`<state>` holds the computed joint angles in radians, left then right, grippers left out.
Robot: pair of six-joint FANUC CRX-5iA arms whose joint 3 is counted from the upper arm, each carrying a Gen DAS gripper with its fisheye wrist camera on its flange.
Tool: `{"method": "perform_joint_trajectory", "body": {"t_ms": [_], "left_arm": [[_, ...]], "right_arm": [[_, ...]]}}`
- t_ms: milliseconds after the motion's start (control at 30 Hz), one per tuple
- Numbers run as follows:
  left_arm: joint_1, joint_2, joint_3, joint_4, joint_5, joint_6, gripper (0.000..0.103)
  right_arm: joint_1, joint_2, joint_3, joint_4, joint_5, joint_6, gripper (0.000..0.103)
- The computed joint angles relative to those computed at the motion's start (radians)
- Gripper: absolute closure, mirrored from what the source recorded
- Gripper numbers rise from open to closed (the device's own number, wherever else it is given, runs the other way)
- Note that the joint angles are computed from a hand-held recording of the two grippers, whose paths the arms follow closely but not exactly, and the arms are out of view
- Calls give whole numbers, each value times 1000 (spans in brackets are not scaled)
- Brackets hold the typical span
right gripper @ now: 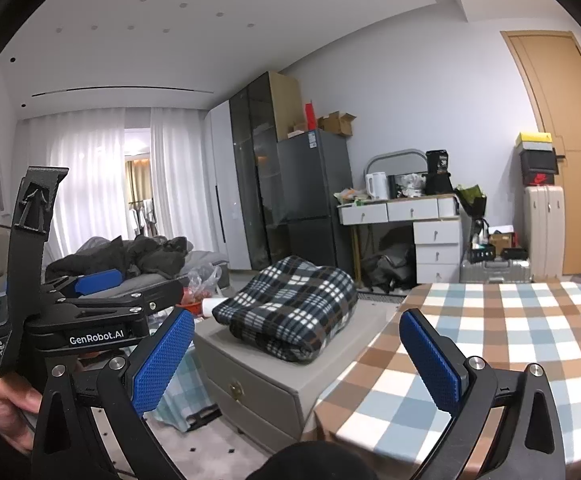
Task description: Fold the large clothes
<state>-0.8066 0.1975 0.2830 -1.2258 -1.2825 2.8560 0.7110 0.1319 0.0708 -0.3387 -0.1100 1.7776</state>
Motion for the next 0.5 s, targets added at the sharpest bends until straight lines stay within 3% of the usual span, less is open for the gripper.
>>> {"method": "perform_joint_trajectory", "body": {"t_ms": [200,300,500], "left_arm": [[-10,-2,-4,-25,0,-16,1],[-5,-3,-5,-25,10,-20,1],[-18,10,0,-58,-3,-23,1]], "right_arm": [[-10,-6,17,-80,-31,75,0],[2,-10,-3,-27,-7,29,0],[-2,-10,6,-66,-16,58,0]]}}
